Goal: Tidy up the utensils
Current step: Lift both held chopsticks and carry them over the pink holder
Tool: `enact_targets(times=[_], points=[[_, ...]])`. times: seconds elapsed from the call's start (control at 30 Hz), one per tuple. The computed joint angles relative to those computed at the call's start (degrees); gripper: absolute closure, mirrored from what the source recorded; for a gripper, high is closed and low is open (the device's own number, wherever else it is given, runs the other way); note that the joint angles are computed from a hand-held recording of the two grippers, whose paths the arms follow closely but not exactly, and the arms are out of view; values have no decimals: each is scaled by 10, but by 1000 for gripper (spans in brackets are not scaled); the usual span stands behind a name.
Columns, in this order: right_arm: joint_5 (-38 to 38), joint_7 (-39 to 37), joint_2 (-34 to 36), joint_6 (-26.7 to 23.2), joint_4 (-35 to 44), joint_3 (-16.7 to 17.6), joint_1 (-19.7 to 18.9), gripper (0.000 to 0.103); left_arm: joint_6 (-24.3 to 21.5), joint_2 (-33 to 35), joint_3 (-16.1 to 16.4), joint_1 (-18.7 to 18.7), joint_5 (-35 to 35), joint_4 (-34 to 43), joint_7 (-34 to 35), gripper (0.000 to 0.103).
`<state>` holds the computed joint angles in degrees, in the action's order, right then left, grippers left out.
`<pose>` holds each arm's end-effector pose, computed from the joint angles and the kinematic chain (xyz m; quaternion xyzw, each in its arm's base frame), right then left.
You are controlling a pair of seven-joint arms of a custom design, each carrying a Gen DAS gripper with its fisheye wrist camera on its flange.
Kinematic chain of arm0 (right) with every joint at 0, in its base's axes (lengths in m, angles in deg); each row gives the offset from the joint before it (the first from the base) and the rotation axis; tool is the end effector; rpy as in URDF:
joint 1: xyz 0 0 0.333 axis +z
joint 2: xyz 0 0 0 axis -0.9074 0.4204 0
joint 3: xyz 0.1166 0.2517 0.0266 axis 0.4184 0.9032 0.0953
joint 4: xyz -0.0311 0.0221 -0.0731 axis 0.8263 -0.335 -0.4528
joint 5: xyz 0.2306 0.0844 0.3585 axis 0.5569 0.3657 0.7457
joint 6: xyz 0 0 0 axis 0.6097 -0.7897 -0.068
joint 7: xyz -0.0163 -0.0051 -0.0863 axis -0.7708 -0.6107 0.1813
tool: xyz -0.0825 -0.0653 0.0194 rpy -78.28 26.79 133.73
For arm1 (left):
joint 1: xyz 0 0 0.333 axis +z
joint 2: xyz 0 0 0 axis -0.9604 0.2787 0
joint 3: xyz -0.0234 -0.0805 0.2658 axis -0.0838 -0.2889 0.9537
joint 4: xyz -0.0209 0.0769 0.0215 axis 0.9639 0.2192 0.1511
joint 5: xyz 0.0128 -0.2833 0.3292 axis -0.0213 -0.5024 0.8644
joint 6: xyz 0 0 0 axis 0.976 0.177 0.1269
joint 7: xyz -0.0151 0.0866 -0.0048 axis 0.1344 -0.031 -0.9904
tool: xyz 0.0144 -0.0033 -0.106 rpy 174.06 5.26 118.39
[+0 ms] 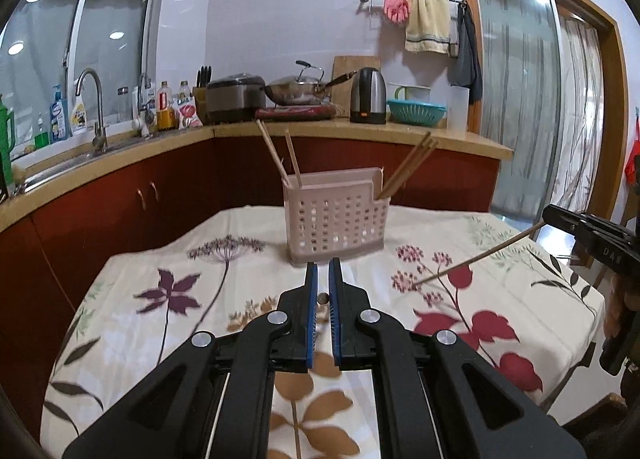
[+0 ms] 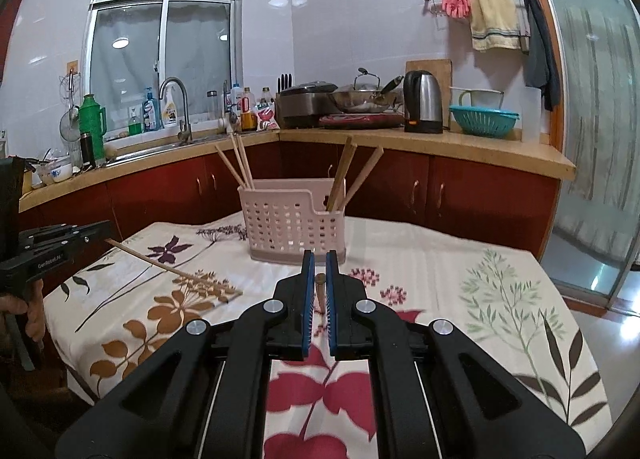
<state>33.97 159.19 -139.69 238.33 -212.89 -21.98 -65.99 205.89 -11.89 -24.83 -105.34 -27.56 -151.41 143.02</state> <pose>0.3784 0.0349 0.5629 -0.5589 0.5826 -0.4033 0.4308 0.4662 -0.1806 0.5832 -0.4093 0.7311 -0.4772 0.2653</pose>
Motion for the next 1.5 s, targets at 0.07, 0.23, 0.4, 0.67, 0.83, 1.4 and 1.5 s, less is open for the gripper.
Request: enact_targets(times=[0.07,0.23,0.4,0.67,0.83,1.4,1.5], points=[[-1,-5,29,13,21,-5,1,97,5,20,11,-13,-4,23,13,97],[1,-21,99,48,76,-14,3,97,12,64,32,-42,-42,78,61,97],[5,-42,168,68,136,-30,17,97,12,110,33,-45,-95,135,116,97],[18,-67,242,82,199,-47,38,97,15,168,8,-18,-176,202,188,96],[22,-71,271,78,222,-27,18,96,5,195,-21,16,-198,229,193,96],[29,-78,301,95,245,-59,52,97,-21,232,-121,116,-289,290,266,97],[28,-87,300,108,257,-92,87,97,-25,231,-127,121,-326,310,305,97]])
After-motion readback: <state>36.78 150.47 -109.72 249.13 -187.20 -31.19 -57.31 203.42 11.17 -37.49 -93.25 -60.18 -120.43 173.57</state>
